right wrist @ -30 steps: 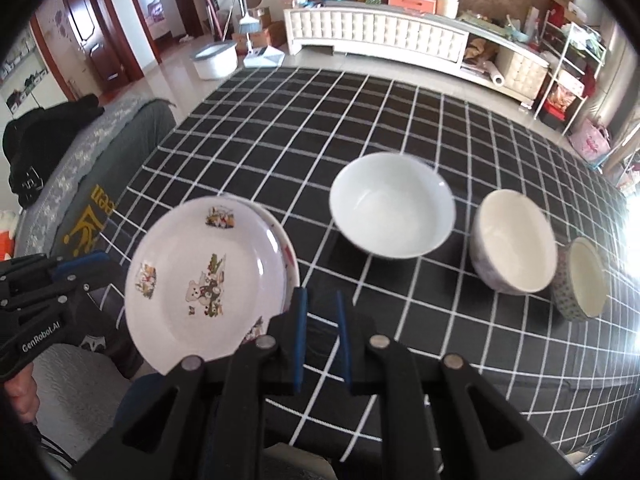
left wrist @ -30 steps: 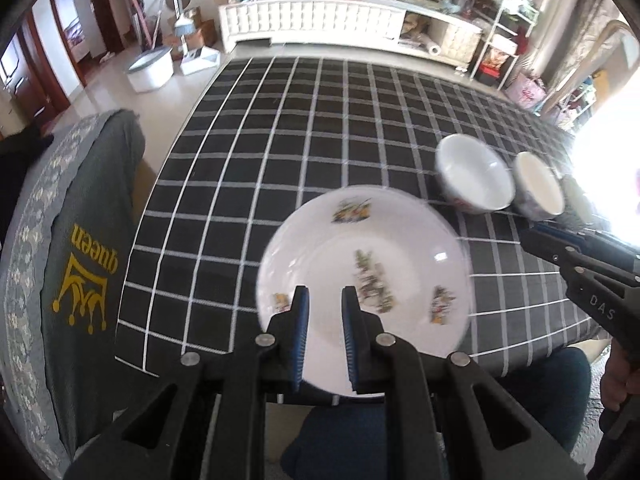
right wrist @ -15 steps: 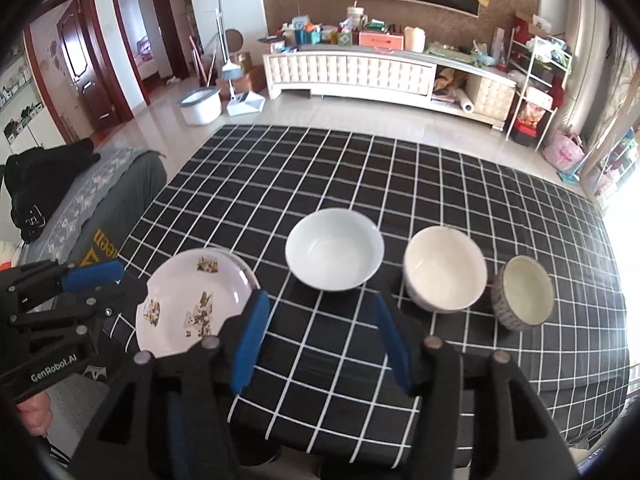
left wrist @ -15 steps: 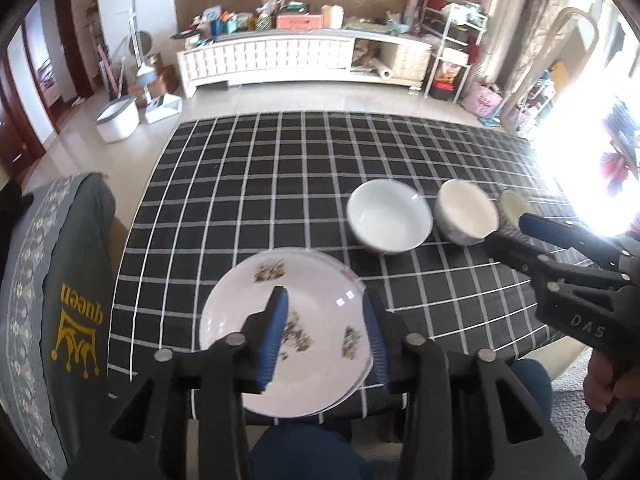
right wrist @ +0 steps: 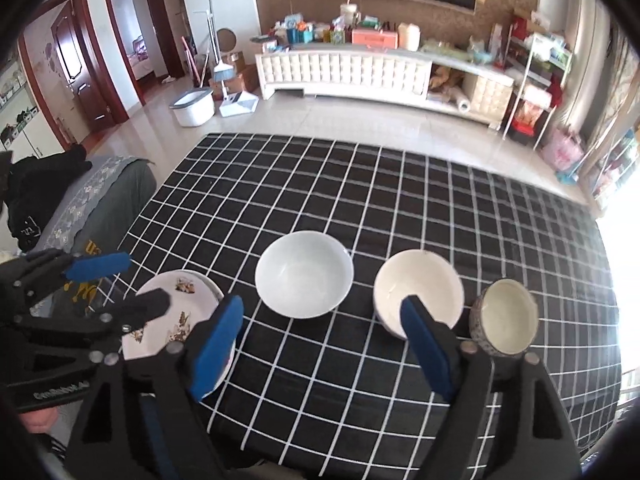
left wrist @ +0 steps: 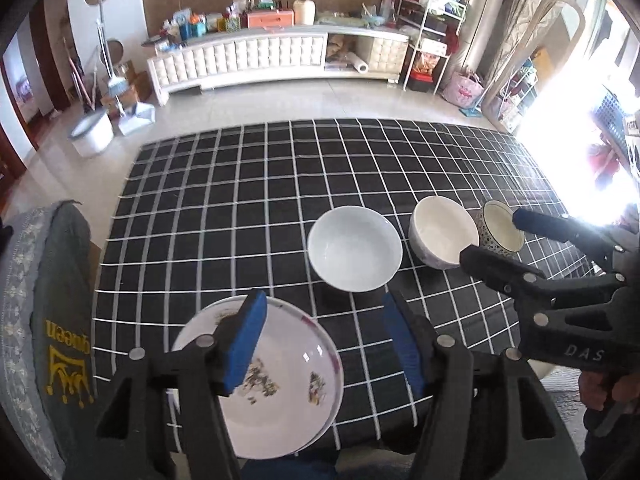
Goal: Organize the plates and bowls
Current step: 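Move both grippers to the plain white bowl rim and close them, then lift the plain white bowl with both grippers toward the plate stack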
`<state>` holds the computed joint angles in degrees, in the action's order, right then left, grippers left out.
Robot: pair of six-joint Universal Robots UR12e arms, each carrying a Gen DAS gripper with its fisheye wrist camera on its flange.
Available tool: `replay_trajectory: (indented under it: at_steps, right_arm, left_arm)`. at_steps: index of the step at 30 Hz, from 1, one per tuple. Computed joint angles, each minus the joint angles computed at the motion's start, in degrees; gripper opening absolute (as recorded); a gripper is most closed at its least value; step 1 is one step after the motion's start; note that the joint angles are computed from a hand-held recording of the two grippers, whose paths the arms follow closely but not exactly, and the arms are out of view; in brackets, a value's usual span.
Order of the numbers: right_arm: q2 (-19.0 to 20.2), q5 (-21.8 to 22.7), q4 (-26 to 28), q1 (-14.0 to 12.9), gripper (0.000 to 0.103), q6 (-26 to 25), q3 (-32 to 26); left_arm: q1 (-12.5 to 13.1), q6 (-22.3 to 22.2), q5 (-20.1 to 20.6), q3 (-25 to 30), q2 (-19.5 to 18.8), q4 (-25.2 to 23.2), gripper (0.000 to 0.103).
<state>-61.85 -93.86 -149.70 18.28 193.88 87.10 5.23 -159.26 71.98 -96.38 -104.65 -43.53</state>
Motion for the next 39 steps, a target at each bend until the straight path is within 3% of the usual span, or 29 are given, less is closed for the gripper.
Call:
replay_trajectory:
  at_steps: [4,15,19,21,26,31,36,39]
  right_arm:
    - [1.5,3.0,3.4,-1.4,0.084,1.6,-2.2]
    - [6.3,9.4,12.0,-3.8,0.083,3.3,-8.4]
    - [8.3,12.0,15.2,-4.5,0.061,3.1,-10.6]
    - [9.0,13.2,15.9,-4.8,0.057,3.9,-11.1]
    - [10.0,13.9,17.2,-5.2,0.050,4.5,-11.8]
    - [10.2,14.0,17.8,-5.4,0.034,4.6,-11.4]
    - [10.6,12.0,18.8,-5.3,0.024,3.9,-11.8]
    - [10.3,11.9,17.9,-5.4,0.018,4.5,-10.9]
  left_arm:
    - [-0.1,-2.3,-1.8,4.3,-3.3,-6.9,0.059]
    - [-1.5,-6.3,-0.1,11.4,-10.5,-12.3,0.059]
    - [-1.8,-6.7,-0.8,13.2,-12.5,-13.5,0.057]
    - [-1.7,-7.1,-2.1,14.1,-13.5,-14.5,0.057]
    - [-1.9,-7.7,-1.4,15.5,-15.3,-16.4,0.038]
    - [-2.2,-7.9,-0.4,16.3,-16.6,-17.2,0.023]
    - [-2.4,-7.2,-0.2,16.5,-17.2,-16.9,0.010]
    - [-2.1,-7.8,-1.0,16.3,-17.2,-17.5,0.008]
